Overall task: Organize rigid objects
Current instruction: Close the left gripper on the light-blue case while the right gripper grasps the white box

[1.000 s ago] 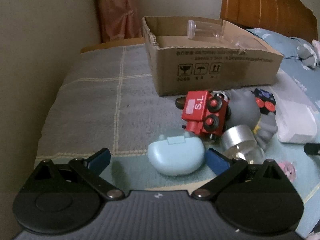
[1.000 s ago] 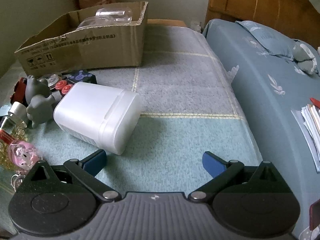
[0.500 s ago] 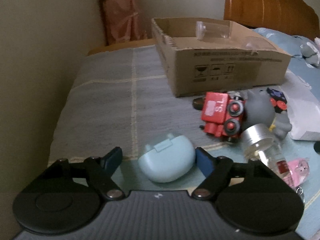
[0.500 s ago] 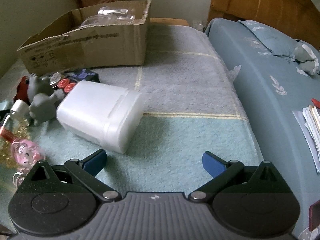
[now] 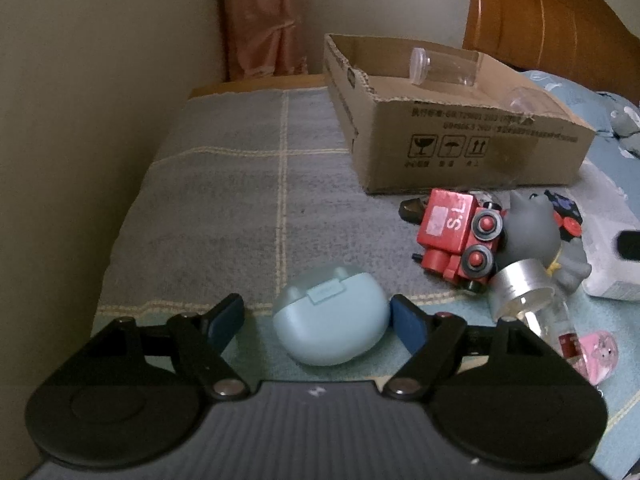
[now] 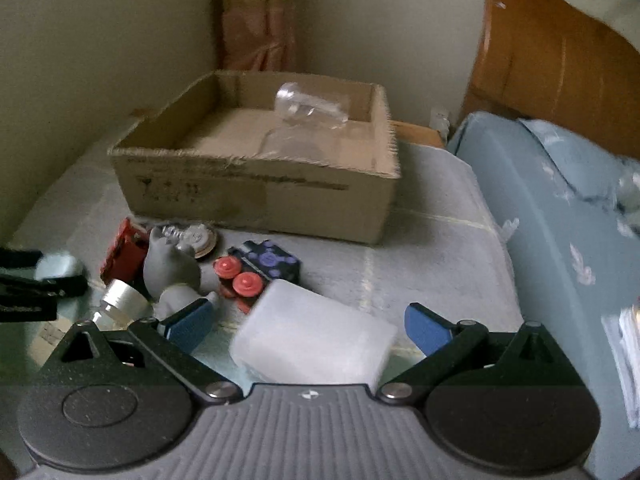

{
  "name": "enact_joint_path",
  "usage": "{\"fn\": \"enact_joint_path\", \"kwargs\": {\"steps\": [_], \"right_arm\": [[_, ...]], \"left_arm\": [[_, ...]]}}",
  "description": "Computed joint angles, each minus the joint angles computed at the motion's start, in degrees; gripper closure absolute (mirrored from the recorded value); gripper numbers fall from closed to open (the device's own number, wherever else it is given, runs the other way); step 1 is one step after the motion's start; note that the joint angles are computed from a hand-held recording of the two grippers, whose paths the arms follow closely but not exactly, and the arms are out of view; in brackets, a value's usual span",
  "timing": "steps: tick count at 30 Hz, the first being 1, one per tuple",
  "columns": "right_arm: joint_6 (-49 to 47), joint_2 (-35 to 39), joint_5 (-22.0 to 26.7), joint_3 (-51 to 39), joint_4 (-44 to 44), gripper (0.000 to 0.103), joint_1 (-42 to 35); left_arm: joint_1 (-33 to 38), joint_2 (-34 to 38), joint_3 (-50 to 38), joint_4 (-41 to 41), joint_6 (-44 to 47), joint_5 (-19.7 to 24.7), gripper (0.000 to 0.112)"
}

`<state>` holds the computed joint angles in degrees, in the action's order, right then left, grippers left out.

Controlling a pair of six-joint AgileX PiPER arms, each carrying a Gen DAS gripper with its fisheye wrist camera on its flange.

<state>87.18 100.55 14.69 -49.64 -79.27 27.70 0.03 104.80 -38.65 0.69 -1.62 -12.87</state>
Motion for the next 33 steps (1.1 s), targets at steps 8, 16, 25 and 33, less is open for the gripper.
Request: {"fn": "enact_joint_path", "kwargs": {"steps": [8, 16, 25, 33], "right_arm": [[1.85, 2.28, 2.96, 0.57, -3.08, 0.000, -0.19], [7.16, -2.03, 0.95, 6.95, -5.32, 0.000, -3.87], [10.99, -0.99, -8.14, 7.04, -10.81, 0.000, -10.01], [-22.45, 4.33, -7.36, 0.54, 21.52, 0.000, -8.89]], "left_arm": [[1.73, -2.33, 3.17, -8.89, 10.23, -0.30, 0.024], [-0.05, -2.96, 2.95, -12.25, 10.20, 1.33, 0.026], [-1.46, -0.96, 0.72, -11.13, 8.07, 0.76, 0.026], [-0.62, -0.93, 0.56, -3.40, 2.46, 0.71, 0.030]]}}
